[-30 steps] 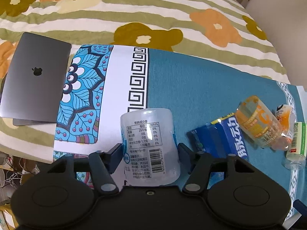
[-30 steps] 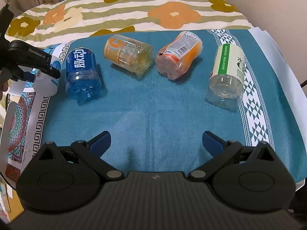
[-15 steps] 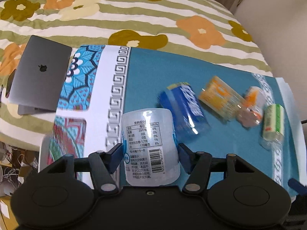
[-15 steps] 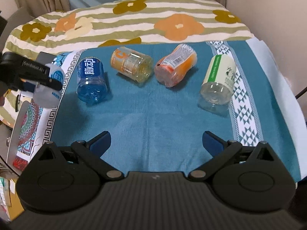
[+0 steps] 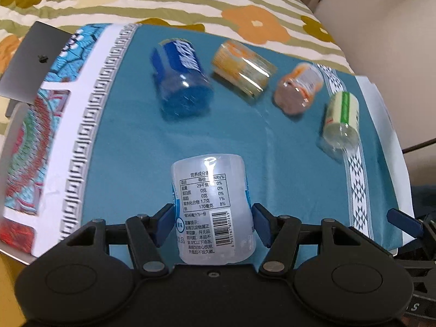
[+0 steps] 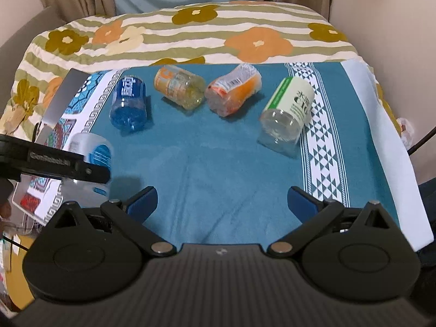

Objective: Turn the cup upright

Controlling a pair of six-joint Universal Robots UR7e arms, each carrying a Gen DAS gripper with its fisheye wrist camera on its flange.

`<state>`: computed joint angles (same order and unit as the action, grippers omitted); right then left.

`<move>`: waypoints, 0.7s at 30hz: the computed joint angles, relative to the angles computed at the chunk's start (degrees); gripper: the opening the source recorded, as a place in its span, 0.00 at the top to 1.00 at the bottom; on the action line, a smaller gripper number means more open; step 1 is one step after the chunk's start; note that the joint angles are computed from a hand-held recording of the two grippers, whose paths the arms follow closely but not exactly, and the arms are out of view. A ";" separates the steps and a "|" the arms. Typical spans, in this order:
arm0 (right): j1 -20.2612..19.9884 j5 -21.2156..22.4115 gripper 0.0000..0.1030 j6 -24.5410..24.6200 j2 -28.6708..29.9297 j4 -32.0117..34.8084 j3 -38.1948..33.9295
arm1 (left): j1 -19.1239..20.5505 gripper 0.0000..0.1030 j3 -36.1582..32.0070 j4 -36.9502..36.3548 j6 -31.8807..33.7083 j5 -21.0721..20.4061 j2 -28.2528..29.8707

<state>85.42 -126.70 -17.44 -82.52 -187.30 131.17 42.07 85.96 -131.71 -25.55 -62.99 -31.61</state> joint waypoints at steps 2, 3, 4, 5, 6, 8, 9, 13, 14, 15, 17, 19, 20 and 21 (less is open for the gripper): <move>-1.07 1.01 0.00 -1.20 -1.08 0.03 1.00 | -0.45 0.36 0.00 -0.84 0.01 0.35 1.09; -1.63 1.43 0.00 -1.80 -1.46 -0.11 1.37 | -0.68 0.36 -0.34 -1.05 0.17 0.78 1.81; -2.26 1.89 0.00 -2.34 -1.89 -0.14 1.73 | -0.82 0.36 -0.63 -1.08 0.32 1.21 2.40; -2.93 2.33 0.00 -2.76 -2.33 -0.07 2.03 | -0.94 0.36 -0.88 -1.21 0.55 1.53 2.98; -3.58 2.71 0.00 -3.07 -2.71 0.05 2.26 | -1.01 0.36 -1.16 -1.24 0.86 1.73 3.58; -4.84 3.37 0.00 -3.54 -3.37 0.17 2.66 | -1.14 0.36 -1.98 -0.76 1.38 2.08 4.80; -5.45 3.62 0.00 -3.71 -3.72 0.38 2.77 | -1.24 0.36 -2.07 -0.74 1.55 2.21 5.19; -7.45 4.34 0.00 -4.19 -4.81 0.99 3.02 | -1.33 0.36 -2.97 -0.32 1.92 2.69 6.58; -7.72 4.45 0.00 -4.18 -4.97 1.11 3.06 | -1.31 0.36 -3.20 -0.05 1.91 2.76 6.87; -8.07 4.63 0.00 -4.22 -5.18 1.20 3.14 | -1.24 0.35 -3.34 0.13 1.87 2.66 7.06; -8.57 4.98 0.00 -4.19 -5.54 1.53 3.22 | -1.23 0.35 -3.25 -0.16 1.84 2.71 7.29; -9.05 5.39 0.00 -4.40 -5.89 1.75 3.28 | -1.38 0.34 -3.26 -0.45 2.09 3.07 7.48; -9.14 5.46 0.00 -4.45 -5.93 1.83 3.23 | -1.40 0.34 -3.40 -0.30 2.16 3.18 7.58; -9.16 5.46 0.00 -4.45 -5.89 1.95 3.08 | -1.41 0.34 -3.56 -0.09 2.08 3.22 7.67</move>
<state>76.26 -121.24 -21.89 -88.40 -185.36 134.25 40.65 82.40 -131.80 -23.47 -59.77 -23.94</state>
